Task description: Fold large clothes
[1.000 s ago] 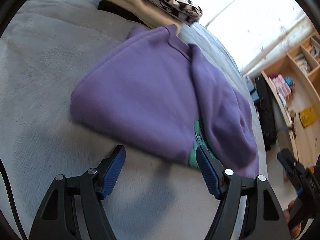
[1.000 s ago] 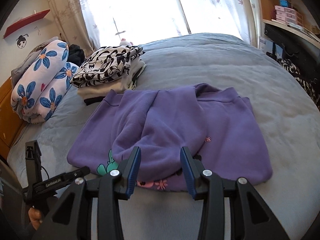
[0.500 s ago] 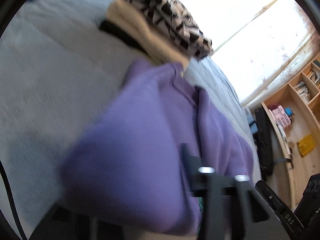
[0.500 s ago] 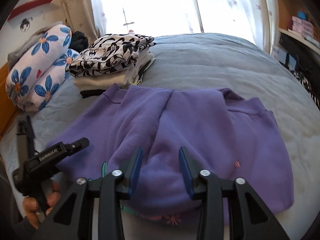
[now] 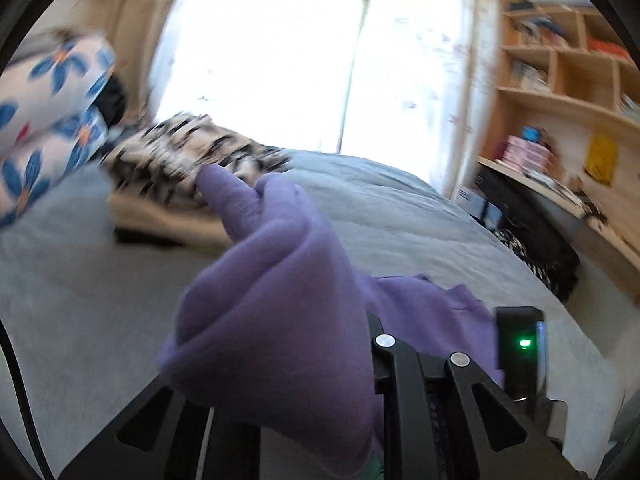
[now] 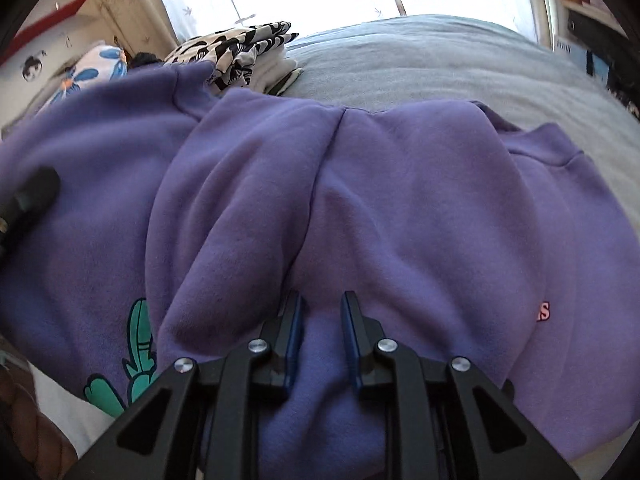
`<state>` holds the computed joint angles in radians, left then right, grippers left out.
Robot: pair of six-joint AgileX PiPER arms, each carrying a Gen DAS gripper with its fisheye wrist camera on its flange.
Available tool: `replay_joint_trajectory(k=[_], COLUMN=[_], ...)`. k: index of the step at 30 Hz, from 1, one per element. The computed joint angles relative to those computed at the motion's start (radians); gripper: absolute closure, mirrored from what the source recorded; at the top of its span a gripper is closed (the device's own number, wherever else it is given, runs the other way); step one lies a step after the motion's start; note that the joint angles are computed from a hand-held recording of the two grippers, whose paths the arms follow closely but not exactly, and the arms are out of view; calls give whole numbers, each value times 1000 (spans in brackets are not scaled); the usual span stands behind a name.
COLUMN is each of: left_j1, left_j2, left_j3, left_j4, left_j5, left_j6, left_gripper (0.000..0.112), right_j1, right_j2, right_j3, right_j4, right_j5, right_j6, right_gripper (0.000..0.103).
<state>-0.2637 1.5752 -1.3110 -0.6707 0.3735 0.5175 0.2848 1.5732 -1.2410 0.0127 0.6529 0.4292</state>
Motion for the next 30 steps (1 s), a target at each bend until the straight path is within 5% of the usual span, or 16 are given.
replay_joint_trajectory(k=[5, 11, 16, 21, 24, 27, 30], left_j1=[-122, -317, -457, -572, -579, -629, -630], left_j2=[4, 102, 259, 438, 550, 543, 535], left_j3=[-86, -254, -437, -592, -695, -646, -663], left_j4=[161, 394, 493, 681, 666, 803, 768], left_j5=[-1, 40, 140, 298, 413, 360, 393], left_j6=[-110, -307, -401, -531, -525, -564, -532], left_gripper=[97, 97, 97, 96, 96, 94, 78], right_j1=[-174, -382, -681, -924, -1014, -1037, -1051], right_j2=[-144, -425, -555, -578, -552, -527, -525], right_j3=[98, 247, 301, 327, 332, 329, 327], right_j4=[363, 290, 388, 460, 512, 520, 520], right_j5=[45, 111, 212, 283, 311, 320, 328], right_j6=[-275, -234, -393, -541, -614, -638, -656], right_gripper=[83, 83, 83, 83, 83, 83, 83])
